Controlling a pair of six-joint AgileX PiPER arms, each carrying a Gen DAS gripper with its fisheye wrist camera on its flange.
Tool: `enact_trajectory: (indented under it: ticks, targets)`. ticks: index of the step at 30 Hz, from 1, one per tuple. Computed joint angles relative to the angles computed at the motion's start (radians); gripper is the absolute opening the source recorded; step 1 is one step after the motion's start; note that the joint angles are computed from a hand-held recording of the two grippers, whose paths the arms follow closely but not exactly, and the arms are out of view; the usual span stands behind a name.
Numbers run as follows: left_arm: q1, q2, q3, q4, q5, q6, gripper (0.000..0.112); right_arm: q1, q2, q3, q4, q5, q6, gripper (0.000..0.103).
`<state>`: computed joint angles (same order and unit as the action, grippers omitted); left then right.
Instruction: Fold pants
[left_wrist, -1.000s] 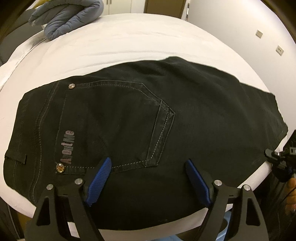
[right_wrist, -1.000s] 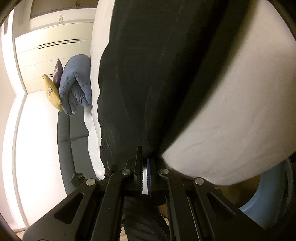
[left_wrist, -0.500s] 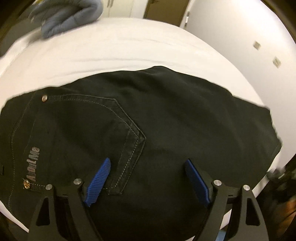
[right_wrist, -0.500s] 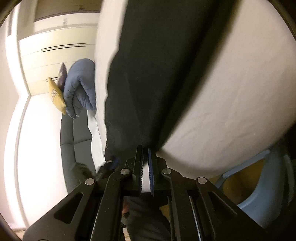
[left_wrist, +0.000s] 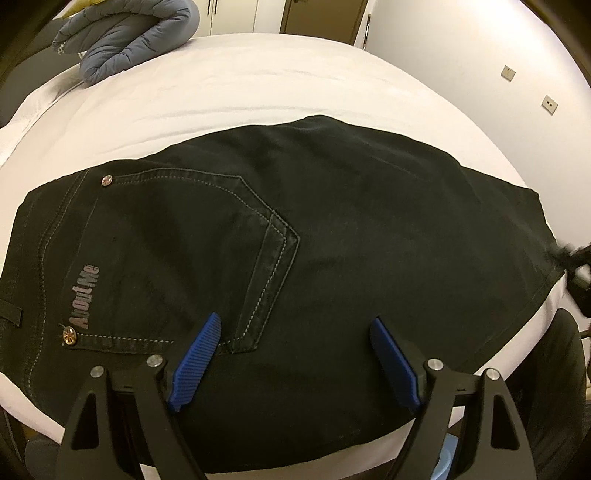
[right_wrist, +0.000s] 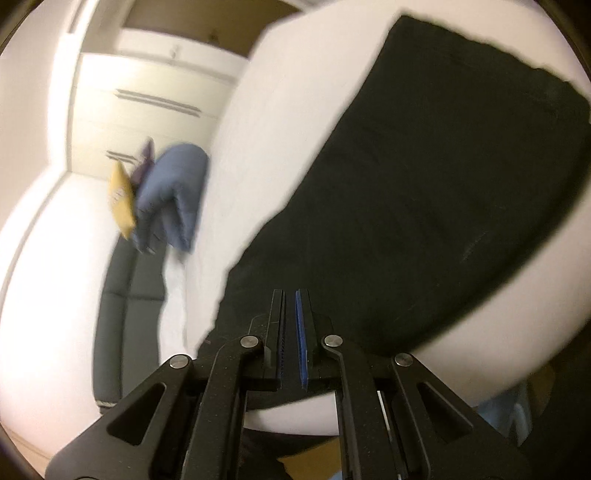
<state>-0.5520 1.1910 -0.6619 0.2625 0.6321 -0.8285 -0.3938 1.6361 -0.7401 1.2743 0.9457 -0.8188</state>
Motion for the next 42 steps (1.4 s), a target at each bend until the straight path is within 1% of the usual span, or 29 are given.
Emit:
enact_trajectory:
  ticks: [1, 2, 4, 6, 7, 10, 11, 12, 15, 17, 18, 19, 20, 23, 26, 27, 28, 29, 30, 31, 32, 33, 34, 35, 36, 37, 39, 40, 42]
  targets:
    - [-0.013, -0.001, 0.005, 0.01, 0.002, -0.016, 0.084, 0.024, 0.041, -0.026, -0.068, -0.031, 0.08, 0.005]
    - [-0.015, -0.001, 0.0, 0.008, 0.011, -0.013, 0.084, 0.034, 0.087, -0.025, -0.115, -0.055, 0.121, 0.0]
    - [-0.022, -0.01, 0.001, 0.014, 0.022, -0.026, 0.084, 0.001, 0.082, 0.023, -0.099, -0.053, 0.082, 0.0]
    - [-0.022, -0.021, -0.001, 0.009, 0.028, -0.04, 0.084, -0.073, 0.034, 0.105, -0.067, -0.039, -0.025, 0.0]
    - [-0.014, -0.025, -0.003, -0.003, 0.027, -0.032, 0.083, -0.098, 0.022, 0.117, -0.08, -0.025, -0.028, 0.0]
    - [0.017, -0.038, -0.021, -0.04, 0.04, 0.011, 0.083, -0.151, -0.109, 0.126, -0.274, -0.059, 0.107, 0.0]
    - [0.022, -0.045, -0.026, -0.04, 0.044, 0.011, 0.083, -0.167, -0.137, 0.119, -0.304, -0.043, 0.133, 0.007]
    - [0.03, -0.057, -0.027, -0.046, 0.045, 0.019, 0.083, -0.179, -0.171, 0.097, -0.334, -0.019, 0.162, 0.007]
    - [0.066, -0.058, -0.049, -0.086, 0.019, 0.059, 0.083, -0.132, -0.217, 0.032, -0.305, 0.022, 0.146, 0.007]
    - [0.088, -0.029, -0.08, -0.091, 0.013, 0.081, 0.083, -0.013, -0.162, -0.061, -0.226, 0.054, 0.12, 0.007]
    - [0.097, -0.011, -0.098, -0.075, 0.011, 0.078, 0.083, 0.052, -0.125, -0.102, -0.196, 0.054, 0.118, 0.007]
    - [0.115, 0.003, -0.11, -0.071, 0.002, 0.086, 0.083, 0.15, -0.081, -0.158, -0.177, 0.027, 0.138, 0.007]
    - [0.141, 0.013, -0.117, -0.079, -0.003, 0.103, 0.083, 0.25, 0.001, -0.246, -0.146, 0.04, 0.127, 0.007]
    - [0.236, 0.034, -0.132, -0.128, -0.016, 0.191, 0.083, 0.461, 0.192, -0.479, -0.153, 0.041, 0.221, 0.007]
    - [0.346, 0.048, -0.129, -0.175, -0.024, 0.282, 0.083, 0.62, 0.396, -0.741, -0.174, 0.035, 0.334, 0.007]
    - [0.397, 0.057, -0.122, -0.203, -0.025, 0.326, 0.082, 0.651, 0.464, -0.841, -0.208, 0.072, 0.403, 0.007]
    - [0.439, 0.062, -0.112, -0.233, -0.026, 0.366, 0.08, 0.684, 0.546, -0.941, -0.203, 0.069, 0.431, 0.007]
    - [0.493, 0.066, -0.095, -0.293, -0.035, 0.442, 0.071, 0.718, 0.627, -1.041, -0.203, 0.075, 0.454, 0.007]
    - [0.547, 0.058, -0.062, -0.38, -0.059, 0.542, 0.065, 0.74, 0.694, -1.141, -0.229, 0.108, 0.502, 0.007]
    - [0.574, 0.047, -0.041, -0.434, -0.074, 0.614, 0.064, 0.757, 0.771, -1.241, -0.248, 0.132, 0.555, 0.007]
    - [0.583, 0.038, -0.027, -0.452, -0.085, 0.646, 0.063, 0.769, 0.836, -1.314, -0.28, 0.128, 0.617, 0.007]
    - [0.589, 0.027, -0.013, -0.468, -0.091, 0.678, 0.063, 0.763, 0.875, -1.346, -0.294, 0.13, 0.639, 0.001]
    - [0.593, 0.02, -0.002, -0.482, -0.097, 0.697, 0.063, 0.759, 0.908, -1.349, -0.268, 0.098, 0.623, 0.0]
    - [0.599, 0.014, 0.007, -0.499, -0.104, 0.713, 0.063, 0.729, 0.93, -1.34, -0.202, 0.091, 0.6, 0.0]
    - [0.623, 0.0, 0.025, -0.549, -0.113, 0.765, 0.063, 0.708, 0.928, -1.304, -0.139, 0.063, 0.574, 0.0]
    - [0.651, -0.011, 0.042, -0.607, -0.12, 0.827, 0.063, 0.706, 0.93, -1.295, -0.116, -0.004, 0.569, 0.0]
    - [0.675, -0.018, 0.065, -0.693, -0.141, 0.905, 0.063, 0.672, 0.849, -1.183, -0.133, -0.12, 0.555, 0.0]
    - [0.696, -0.018, 0.072, -0.745, -0.139, 0.963, 0.063, 0.655, 0.82, -1.147, -0.162, -0.156, 0.574, 0.0]
    - [0.702, -0.01, 0.072, -0.791, -0.139, 1.011, 0.063, 0.632, 0.757, -1.087, -0.246, -0.202, 0.63, 0.0]
